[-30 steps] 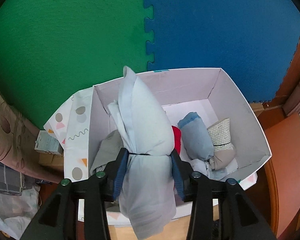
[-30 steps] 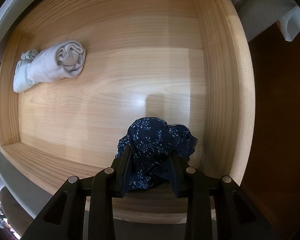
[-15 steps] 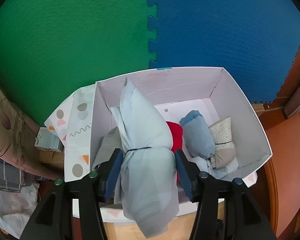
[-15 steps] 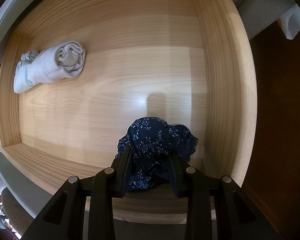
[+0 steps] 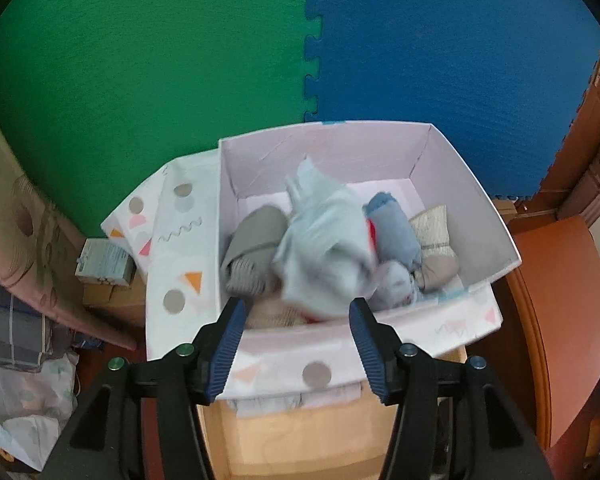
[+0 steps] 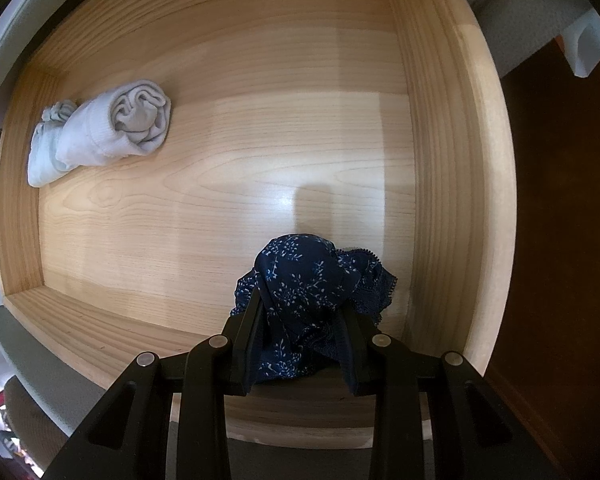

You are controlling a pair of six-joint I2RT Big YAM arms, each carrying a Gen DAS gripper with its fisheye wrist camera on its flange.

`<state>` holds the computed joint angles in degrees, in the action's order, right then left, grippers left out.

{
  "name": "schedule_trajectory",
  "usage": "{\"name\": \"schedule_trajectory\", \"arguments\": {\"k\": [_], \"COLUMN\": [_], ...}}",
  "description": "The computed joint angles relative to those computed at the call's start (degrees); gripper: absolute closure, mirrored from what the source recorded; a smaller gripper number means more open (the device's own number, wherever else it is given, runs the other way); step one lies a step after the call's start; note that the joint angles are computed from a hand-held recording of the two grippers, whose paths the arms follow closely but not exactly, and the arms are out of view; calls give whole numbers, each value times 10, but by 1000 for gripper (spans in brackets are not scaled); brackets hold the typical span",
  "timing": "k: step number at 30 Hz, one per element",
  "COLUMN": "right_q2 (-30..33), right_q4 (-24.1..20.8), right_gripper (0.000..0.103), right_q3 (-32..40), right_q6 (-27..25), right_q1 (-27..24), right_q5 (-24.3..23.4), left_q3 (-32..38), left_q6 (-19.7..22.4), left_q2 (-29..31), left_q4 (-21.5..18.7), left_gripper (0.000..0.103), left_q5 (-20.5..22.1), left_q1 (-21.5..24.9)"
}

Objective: Take underwear out of drawer
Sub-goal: 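Move the left tool back over the open drawer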

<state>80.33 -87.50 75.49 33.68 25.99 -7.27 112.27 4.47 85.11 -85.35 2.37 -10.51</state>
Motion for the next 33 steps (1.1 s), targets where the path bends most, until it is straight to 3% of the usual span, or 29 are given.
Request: {"name": "schedule_trajectory", "arguments": {"k": [8, 15, 20, 24, 33], "right_q2": [2, 19, 32, 50, 77], "right_q4": [-1, -12, -22, -39, -53], "right_gripper": [70, 65, 58, 55, 52], "right_q3": [-1, 15, 26, 44, 65], "right_q6": [-5, -5, 1, -3, -3], "right_q1": [-3, 9, 17, 28, 44], "right_q5": [-11, -2, 2, 14, 30], "left_q3": [-125, -259, -338, -396, -457], "left_q6": [32, 39, 15, -26, -67], "left_q2": [-91, -157, -186, -218, -252], "left_q4": [9, 38, 59, 112, 160], "left_gripper": [48, 48, 48, 48, 48], "left_q5": [18, 10, 22, 7, 6], "left_q1": [30, 49, 64, 69, 69]}}
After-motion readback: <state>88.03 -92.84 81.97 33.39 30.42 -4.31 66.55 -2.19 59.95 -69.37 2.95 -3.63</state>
